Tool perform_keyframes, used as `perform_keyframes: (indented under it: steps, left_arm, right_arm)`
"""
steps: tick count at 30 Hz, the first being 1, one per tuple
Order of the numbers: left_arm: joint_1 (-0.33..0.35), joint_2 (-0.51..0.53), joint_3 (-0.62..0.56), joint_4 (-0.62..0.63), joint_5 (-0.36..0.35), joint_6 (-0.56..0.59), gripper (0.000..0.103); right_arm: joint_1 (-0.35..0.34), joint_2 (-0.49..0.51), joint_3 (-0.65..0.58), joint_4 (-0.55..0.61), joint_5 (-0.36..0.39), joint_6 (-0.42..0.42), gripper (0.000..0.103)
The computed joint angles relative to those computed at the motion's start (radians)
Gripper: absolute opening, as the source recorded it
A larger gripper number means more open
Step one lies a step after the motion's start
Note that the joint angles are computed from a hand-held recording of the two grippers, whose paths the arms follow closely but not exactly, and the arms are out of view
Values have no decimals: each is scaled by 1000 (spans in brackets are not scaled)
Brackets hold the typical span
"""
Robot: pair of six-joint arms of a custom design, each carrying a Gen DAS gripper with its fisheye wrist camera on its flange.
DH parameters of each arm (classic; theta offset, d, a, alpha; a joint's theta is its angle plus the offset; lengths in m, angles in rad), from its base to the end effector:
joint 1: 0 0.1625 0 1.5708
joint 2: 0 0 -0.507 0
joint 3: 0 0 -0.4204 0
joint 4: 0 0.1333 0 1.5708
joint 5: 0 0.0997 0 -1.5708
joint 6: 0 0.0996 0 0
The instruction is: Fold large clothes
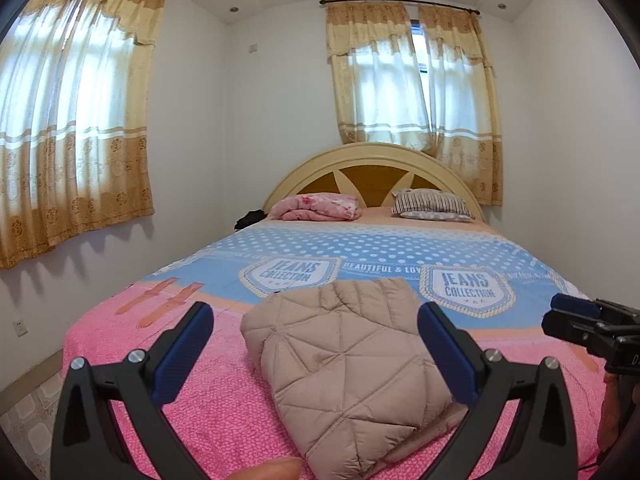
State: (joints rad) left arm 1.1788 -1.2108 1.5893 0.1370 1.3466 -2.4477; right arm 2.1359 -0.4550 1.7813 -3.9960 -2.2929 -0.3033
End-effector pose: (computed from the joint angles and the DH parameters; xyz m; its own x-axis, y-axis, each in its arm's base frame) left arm -0.0873 -0.6181 0.3470 -0.6290 0.4403 -0.6407 0.7683 0.2263 -0.5988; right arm 0.4153 -0.5289 0.0322 -0.8330 -0.0237 0.5528 -0.5158 0.3949 -0.7603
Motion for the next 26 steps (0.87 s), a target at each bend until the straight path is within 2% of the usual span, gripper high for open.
perform_keyframes:
  steps: [6,10,14,21,24,26]
  left_arm:
    - [-2,2,5,0,-3,-2,103]
    - [-10,0,22,-39,-41,-8,103]
    - [-10,3,19,-38,-49,-19,103]
    - [-6,4,18,-30,-42,-13,103]
    - [-1,-14,46,-68,-15,12,103]
    - [-3,-14,43,-67,-23,3,103]
  right_arm:
    - [-5,-4,9,-2,-2,13,73]
    - [-7,-4,14,-1,-4,19,73]
    - [-8,-5,18,0,-2,19,73]
    - [-7,-5,18,4,-4,24,73]
    - [-6,-3,17,2,-5,20,73]
    - [-5,-4,18,1,-6,17,73]
